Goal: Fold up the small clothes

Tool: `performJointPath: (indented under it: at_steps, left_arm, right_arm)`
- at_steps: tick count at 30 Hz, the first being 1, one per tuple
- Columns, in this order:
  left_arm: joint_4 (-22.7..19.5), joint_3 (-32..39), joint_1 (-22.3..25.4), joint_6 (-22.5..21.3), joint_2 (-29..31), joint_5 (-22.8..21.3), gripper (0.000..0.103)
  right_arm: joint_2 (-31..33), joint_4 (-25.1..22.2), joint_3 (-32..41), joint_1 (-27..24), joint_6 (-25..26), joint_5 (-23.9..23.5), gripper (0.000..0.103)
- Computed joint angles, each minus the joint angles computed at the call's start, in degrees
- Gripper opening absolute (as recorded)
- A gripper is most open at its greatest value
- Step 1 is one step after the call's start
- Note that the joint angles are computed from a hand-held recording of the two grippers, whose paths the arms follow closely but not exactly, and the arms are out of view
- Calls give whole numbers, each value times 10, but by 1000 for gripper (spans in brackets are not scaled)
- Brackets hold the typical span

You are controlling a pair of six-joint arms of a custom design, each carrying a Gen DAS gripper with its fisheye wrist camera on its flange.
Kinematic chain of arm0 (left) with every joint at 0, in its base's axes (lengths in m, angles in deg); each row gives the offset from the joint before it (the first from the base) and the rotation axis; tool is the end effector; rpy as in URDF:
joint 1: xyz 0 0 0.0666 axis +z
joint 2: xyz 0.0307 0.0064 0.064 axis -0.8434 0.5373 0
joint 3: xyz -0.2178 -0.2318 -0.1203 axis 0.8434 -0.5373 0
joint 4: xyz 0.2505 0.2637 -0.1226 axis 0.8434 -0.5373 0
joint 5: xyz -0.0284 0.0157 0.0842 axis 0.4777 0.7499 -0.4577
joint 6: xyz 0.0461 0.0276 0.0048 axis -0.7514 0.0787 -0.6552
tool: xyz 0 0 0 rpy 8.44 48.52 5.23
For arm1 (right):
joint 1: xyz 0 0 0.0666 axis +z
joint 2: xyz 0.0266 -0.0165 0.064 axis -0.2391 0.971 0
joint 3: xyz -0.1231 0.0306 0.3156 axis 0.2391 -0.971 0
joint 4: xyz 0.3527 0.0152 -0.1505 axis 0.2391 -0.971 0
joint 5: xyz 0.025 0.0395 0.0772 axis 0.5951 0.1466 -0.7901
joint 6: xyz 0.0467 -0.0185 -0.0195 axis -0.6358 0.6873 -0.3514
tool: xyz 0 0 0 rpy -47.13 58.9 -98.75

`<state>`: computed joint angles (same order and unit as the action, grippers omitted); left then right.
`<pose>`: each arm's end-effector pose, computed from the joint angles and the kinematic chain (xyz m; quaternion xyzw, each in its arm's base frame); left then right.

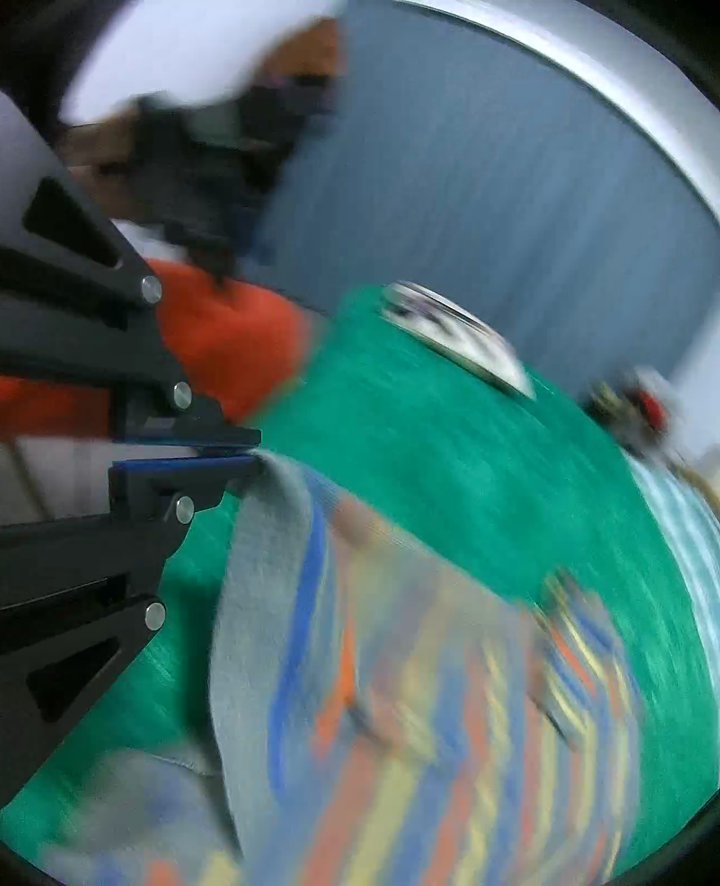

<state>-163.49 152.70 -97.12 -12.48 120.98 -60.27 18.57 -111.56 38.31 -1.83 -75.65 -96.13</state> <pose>0.3811 -0.3021 0.4431 0.0295 0.9715 0.0160 0.2348 0.4370 0.1164 0.3591 -0.0511 0.8957 0.3997 0.1882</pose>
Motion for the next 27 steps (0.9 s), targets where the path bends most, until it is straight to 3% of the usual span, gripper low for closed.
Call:
performJointPath:
  at_steps: [1,3,5,7,10,13,15,17,20,21,22,23,24,25,27]
  left_arm:
    - [16,-5,3,-5,-1,4,102]
    - [43,-10,8,-22,6,12,102]
    - [72,-18,16,-50,17,53,102]
    - [92,-25,24,-68,29,101,102]
    - [112,-23,32,-81,63,158,101]
    - [122,-1,37,-85,104,204,99]
    - [128,17,35,-98,131,226,92]
    - [108,41,30,-111,156,230,73]
    - [101,56,17,-125,171,210,68]
    - [97,63,12,-132,176,206,62]
    - [94,73,11,-140,183,215,43]
    - [92,79,10,-148,187,230,14]
    - [90,82,11,-155,188,255,4]
    - [78,93,12,-162,193,266,4]
    - [65,98,15,-182,185,255,4]
  right_arm:
    - [-5,-7,-11,15,5,-10,6]
    - [-2,-22,-28,51,21,-17,33]
    - [-10,-33,-40,60,36,2,37]
    - [-39,-26,-59,28,22,16,37]
    - [-108,-22,-90,-70,-27,47,39]
    - [-163,-71,-104,-207,-57,105,48]
    - [-160,-130,-103,-281,-42,144,49]
    - [-151,-172,-113,-326,-29,157,50]
    - [-148,-194,-148,-352,-11,105,50]
    - [-150,-196,-157,-355,-3,82,50]
    - [-148,-180,-167,-342,-14,58,50]
    - [-147,-153,-182,-326,-27,39,43]
    - [-138,-141,-187,-317,-26,34,14]
    - [-124,-139,-183,-299,-24,45,7]
    - [-134,-167,-173,-292,-3,77,6]
